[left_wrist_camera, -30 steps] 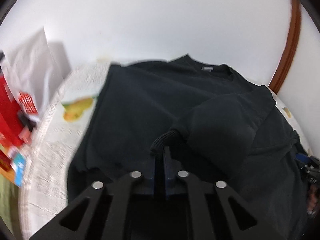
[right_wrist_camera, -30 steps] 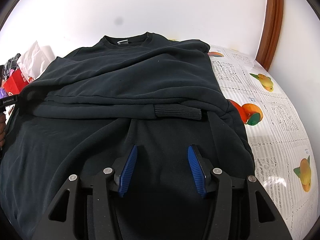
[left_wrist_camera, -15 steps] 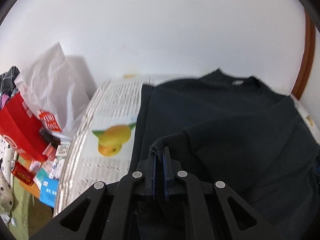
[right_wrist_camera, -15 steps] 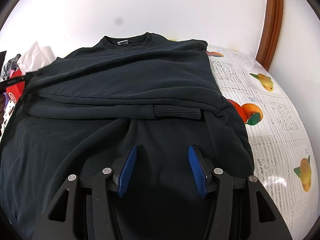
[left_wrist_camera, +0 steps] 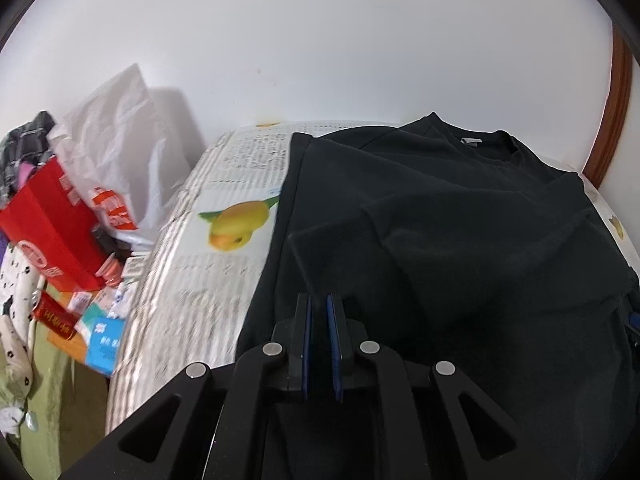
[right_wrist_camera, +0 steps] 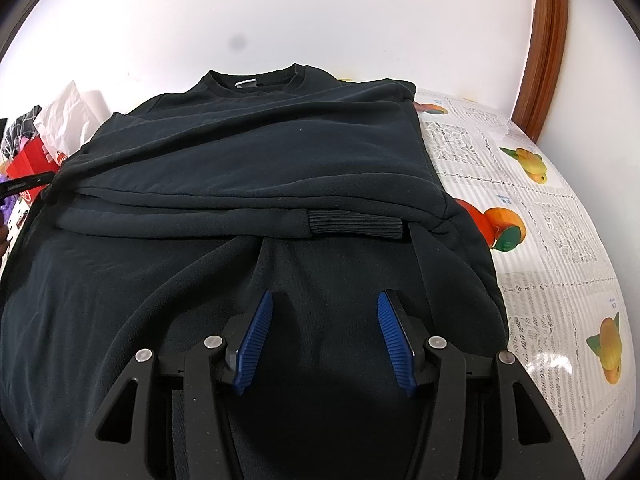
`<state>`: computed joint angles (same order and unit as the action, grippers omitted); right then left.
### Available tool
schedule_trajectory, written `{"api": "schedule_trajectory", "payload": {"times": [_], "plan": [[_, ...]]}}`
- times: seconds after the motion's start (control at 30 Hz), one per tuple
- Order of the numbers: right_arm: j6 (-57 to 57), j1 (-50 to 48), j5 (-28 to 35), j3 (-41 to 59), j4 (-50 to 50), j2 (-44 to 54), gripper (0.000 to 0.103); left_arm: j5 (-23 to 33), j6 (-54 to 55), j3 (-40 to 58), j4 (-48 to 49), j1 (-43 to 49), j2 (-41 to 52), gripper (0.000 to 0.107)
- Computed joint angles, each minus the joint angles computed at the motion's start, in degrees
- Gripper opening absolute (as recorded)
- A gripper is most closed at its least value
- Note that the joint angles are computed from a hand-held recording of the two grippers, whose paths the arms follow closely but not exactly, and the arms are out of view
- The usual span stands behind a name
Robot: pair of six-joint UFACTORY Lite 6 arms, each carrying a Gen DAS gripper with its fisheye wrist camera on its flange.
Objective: Fold small clothes
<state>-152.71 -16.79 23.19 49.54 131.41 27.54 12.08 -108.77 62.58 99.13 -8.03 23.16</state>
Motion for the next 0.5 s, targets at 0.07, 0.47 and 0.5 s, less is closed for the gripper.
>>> {"api": "schedule_trajectory", "payload": {"times": [0.07,0.47,0.5], "plan": [[4.9,-0.5,-1.1,-0.2,-4.2,-1.2,0.054,-0.2,-1.8,-4.9,0.5,-0.5,-4.6,0.01],[-0.5,-14.7,-0.3,-18.5,-5.2,-20.0,0.06,3.3,-12.8,-32.2,2.3,-8.9,-31.5,0.015],[-0.6,-15.8,-0.1,-19.4,-5.9,-20.4,0.06,3.8,-13.1,-34.0,1.8,-9.8,-33.2,0.017]]}}
